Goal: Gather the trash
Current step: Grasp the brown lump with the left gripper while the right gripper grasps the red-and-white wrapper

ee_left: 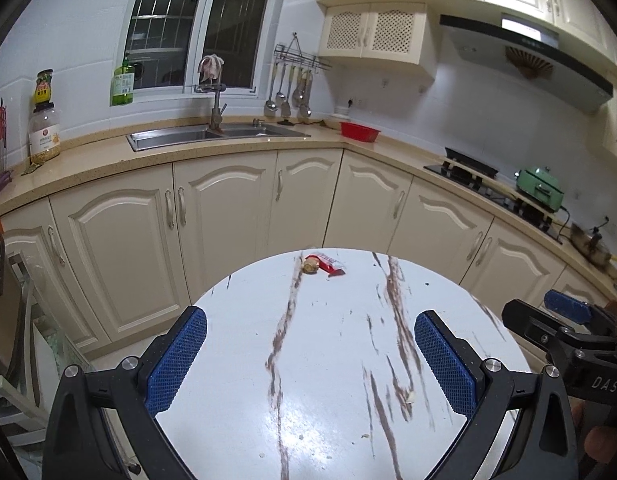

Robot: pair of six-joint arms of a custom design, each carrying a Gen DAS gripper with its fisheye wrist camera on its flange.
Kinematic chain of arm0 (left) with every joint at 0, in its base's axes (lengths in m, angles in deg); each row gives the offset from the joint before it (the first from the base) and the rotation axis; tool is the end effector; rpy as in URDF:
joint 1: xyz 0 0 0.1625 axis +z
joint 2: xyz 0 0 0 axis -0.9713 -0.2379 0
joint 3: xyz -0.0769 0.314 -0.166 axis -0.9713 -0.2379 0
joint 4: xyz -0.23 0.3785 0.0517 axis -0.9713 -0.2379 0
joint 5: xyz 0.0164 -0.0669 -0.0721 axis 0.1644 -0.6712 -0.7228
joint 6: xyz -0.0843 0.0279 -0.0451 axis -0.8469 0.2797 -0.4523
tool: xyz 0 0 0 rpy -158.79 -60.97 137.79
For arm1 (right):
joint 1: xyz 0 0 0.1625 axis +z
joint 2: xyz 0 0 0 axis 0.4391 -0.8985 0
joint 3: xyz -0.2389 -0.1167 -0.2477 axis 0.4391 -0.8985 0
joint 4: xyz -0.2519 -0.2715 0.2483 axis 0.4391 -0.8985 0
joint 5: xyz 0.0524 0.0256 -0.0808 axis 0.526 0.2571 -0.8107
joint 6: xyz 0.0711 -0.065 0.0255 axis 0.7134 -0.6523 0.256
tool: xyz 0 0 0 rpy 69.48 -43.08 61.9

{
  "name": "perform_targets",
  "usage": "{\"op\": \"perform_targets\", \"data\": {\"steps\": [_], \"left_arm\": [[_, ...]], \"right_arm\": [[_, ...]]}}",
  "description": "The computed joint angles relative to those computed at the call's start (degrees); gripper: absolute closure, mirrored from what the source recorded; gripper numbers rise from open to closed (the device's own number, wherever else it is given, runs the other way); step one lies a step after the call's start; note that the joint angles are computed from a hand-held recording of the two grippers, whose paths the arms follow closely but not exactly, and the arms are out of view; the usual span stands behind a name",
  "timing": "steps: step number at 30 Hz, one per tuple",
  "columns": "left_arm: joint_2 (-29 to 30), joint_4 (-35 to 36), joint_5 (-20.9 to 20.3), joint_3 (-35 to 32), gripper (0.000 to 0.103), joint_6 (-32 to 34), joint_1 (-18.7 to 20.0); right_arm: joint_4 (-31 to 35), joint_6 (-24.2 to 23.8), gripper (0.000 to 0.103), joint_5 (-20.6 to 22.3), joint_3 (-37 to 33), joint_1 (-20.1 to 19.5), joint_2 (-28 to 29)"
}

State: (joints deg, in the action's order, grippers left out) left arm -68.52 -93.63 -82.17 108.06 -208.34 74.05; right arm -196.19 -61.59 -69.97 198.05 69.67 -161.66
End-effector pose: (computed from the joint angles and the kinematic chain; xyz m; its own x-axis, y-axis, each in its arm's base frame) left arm -0.5924 -0.1857 0.0636 -0.7174 -0.4990 -0.4862 0.3179 0.3866 -0.8657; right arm 0.1612 -0.3749 0.4497 -0.5818 -0.6559 0.4809 -0.8120 0.5026 -0.2968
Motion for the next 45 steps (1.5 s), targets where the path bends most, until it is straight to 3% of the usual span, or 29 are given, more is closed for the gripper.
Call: {"op": "perform_targets", "data": {"steps": [7,14,18,25,29,34,37,39,45], "left_arm": [[-7.0,-6.3,3.9,5.5,0.001,8.4,9.1],[-12.8,-15.6,7.5,8.8,0.002,24.3,21.7],[-14.1,-25.0,9.8,9.3,0.004,35.6,28.7],[-13.1,-40.5,12.9,7.9,0.004,52.6,37.4],[-10.6,-44.9,14.4,5.0,0.005,59.7,41.0],[-8.0,-46.5,14.9,2.3,0.022,63.4,43.7],[-7.7,-52.4,16.2,2.5,0.030,68.6,45.1],[-8.0,-57.2,16.5,4.2,0.048,71.6,45.2],[-8.9,-65.6,17.2,9.1,0.081,76.3,44.6]], "right_arm": [[-5.7,0.5,0.000,-4.0,-2.5,2.4,11.4],[-10.3,0.3,0.000,-10.2,-11.3,3.9,31.0],[-9.7,0.7,0.008,-12.7,-15.9,3.6,39.3],[-9.8,1.4,0.008,-12.8,-19.9,1.9,44.0],[-9.4,1.6,0.008,-12.9,-21.8,1.5,45.6],[-7.8,1.7,0.009,-11.7,-23.4,1.5,47.1],[-7.5,1.8,0.009,-11.7,-23.9,1.8,48.1],[-7.3,1.9,0.009,-11.6,-24.3,1.9,48.9],[-6.7,2.3,0.009,-11.1,-24.7,2.3,50.8]]}}
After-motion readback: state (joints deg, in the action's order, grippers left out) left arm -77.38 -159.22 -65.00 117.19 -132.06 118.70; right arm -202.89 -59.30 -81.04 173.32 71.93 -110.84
